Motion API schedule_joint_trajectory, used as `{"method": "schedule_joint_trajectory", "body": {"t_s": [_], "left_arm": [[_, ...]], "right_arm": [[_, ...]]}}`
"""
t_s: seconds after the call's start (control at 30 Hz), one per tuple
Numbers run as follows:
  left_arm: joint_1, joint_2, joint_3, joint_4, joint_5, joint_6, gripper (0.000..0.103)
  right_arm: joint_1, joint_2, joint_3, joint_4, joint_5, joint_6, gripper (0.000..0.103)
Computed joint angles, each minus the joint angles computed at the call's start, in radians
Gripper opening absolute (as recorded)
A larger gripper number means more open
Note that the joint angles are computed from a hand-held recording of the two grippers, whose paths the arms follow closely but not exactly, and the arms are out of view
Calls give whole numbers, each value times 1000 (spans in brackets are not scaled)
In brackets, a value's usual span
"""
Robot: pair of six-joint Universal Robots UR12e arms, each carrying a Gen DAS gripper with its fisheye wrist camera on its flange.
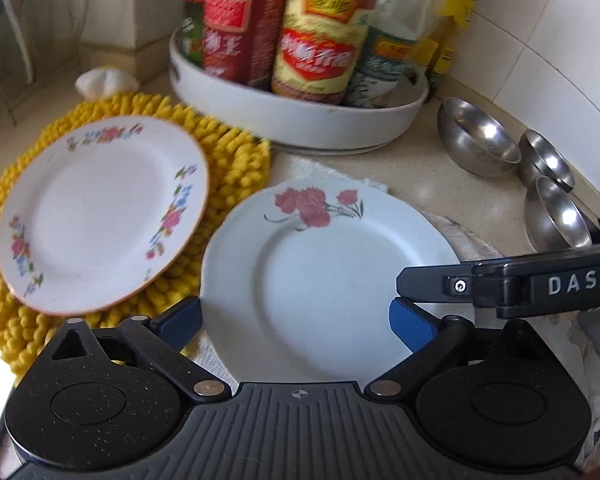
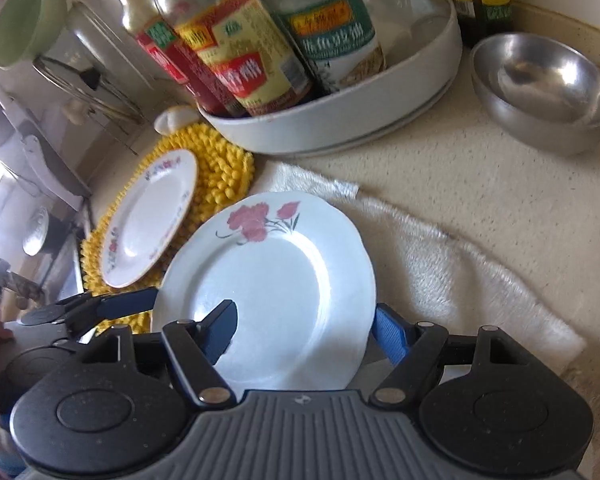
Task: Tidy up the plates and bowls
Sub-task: 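Grasp the pink-flowered plate rim with the right gripper and tilt it upright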
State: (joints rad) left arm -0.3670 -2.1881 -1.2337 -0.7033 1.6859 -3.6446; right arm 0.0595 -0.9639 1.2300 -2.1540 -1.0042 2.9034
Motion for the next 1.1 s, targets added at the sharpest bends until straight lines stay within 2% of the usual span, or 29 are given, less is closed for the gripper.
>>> {"method": "schedule_joint_trajectory", "body": {"t_s": [0.13, 0.2, 0.27, 0.33, 0.4, 0.53, 0.67, 0.77, 1.1], "left_arm": [[-6, 16, -37, 75, 24, 42, 98], [-16, 20, -44, 88, 55, 58, 101], [-19, 29, -57, 108, 52, 62, 101], [-21, 35, -62, 108, 37, 67, 101], [-25, 41, -70, 117, 13, 85, 101], [-31, 47, -81, 121, -91, 134, 101], [-45, 35, -63, 81, -154, 187, 101], [-53, 24, -50, 68, -174, 203, 101], [-70, 6, -27, 67, -190, 203, 101]], "right_arm": [[8, -15, 30, -78, -40, -9, 90], [3, -22, 42, -108, -25, 15, 90], [2, -27, 52, -127, -2, -16, 90], [7, -31, 57, -148, -53, -10, 90], [-4, -43, 75, -166, -59, 20, 90], [-34, -86, 136, -228, -114, 50, 90], [-68, -127, 199, -268, -164, 92, 90], [-88, -151, 237, -272, -186, 111, 90], [-116, -181, 294, -278, -158, 153, 90]]}}
